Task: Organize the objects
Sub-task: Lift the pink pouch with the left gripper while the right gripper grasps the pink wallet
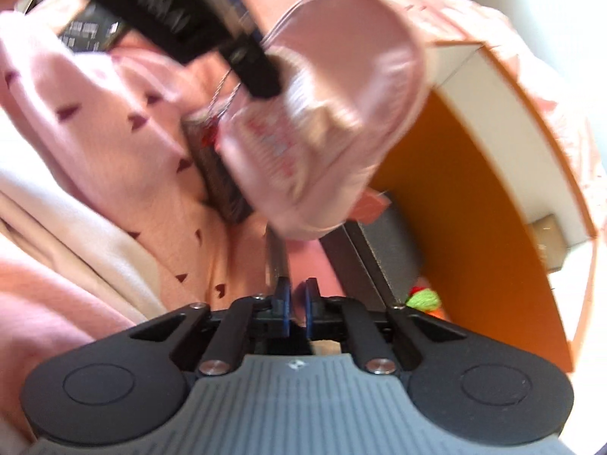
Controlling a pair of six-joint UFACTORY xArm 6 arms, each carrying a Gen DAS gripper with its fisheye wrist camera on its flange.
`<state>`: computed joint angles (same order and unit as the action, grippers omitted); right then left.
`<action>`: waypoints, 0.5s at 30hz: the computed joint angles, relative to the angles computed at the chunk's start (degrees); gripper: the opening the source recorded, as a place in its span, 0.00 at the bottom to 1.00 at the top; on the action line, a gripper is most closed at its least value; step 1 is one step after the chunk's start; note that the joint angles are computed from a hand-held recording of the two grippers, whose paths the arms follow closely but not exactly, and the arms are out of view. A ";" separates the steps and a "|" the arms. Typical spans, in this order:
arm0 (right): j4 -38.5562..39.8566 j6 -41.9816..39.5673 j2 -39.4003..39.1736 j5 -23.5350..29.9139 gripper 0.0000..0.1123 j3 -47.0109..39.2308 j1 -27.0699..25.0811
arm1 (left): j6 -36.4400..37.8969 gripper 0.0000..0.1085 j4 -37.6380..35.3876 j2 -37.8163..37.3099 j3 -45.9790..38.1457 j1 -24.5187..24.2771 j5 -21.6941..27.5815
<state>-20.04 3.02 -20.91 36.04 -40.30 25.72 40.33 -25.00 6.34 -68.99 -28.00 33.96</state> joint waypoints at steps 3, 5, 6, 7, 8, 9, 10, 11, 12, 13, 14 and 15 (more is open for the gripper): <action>1.25 -0.15 -2.61 -0.19 0.04 0.61 -1.57 | 0.94 0.20 -1.66 -0.54 -0.21 0.02 0.11; 3.32 -1.25 -4.08 -0.15 0.03 0.77 -2.80 | 1.41 0.20 -2.45 -0.90 -0.44 0.01 0.31; 4.48 -1.95 -4.87 -0.22 0.00 0.85 -3.41 | 1.50 0.20 -2.55 -1.12 -0.50 -0.02 0.27; 5.32 -2.44 -5.69 -0.30 0.00 0.90 -4.03 | 1.78 0.20 -2.98 -1.39 -0.54 -0.02 0.21; 6.31 -3.22 -6.49 -0.22 0.00 0.87 -4.64 | 2.11 0.20 -3.68 -1.59 -0.90 0.14 0.52; 7.63 -4.33 -7.26 -0.03 0.00 0.79 -5.26 | 2.15 0.20 -4.25 -1.69 -1.26 0.27 0.73; 8.95 -5.20 -8.09 0.26 0.00 0.69 -6.04 | 2.19 0.20 -4.70 -1.79 -1.58 0.37 0.86; 10.04 -5.94 -8.74 0.49 0.00 0.60 -6.68 | 2.30 0.20 -5.12 -1.89 -2.01 0.47 0.97; 11.67 -7.06 -9.74 0.82 0.00 0.76 -7.49 | 2.28 0.20 -5.34 -2.00 -2.25 0.46 0.80; 12.85 -7.03 -9.09 1.13 0.00 -0.55 -7.62 | 2.21 0.20 -5.34 -2.12 -2.39 0.38 0.47; 14.38 -7.88 -9.69 1.47 0.00 -0.77 -8.38 | 2.10 0.20 -5.39 -2.21 -2.52 0.29 0.12; 16.05 -8.77 -10.34 1.88 0.00 -1.05 -9.26 | 2.12 0.20 -5.63 -2.21 -2.80 0.21 -0.10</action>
<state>-3.99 -5.75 -31.25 37.92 -41.35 16.46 42.45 -30.62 4.14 -71.79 -27.79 33.86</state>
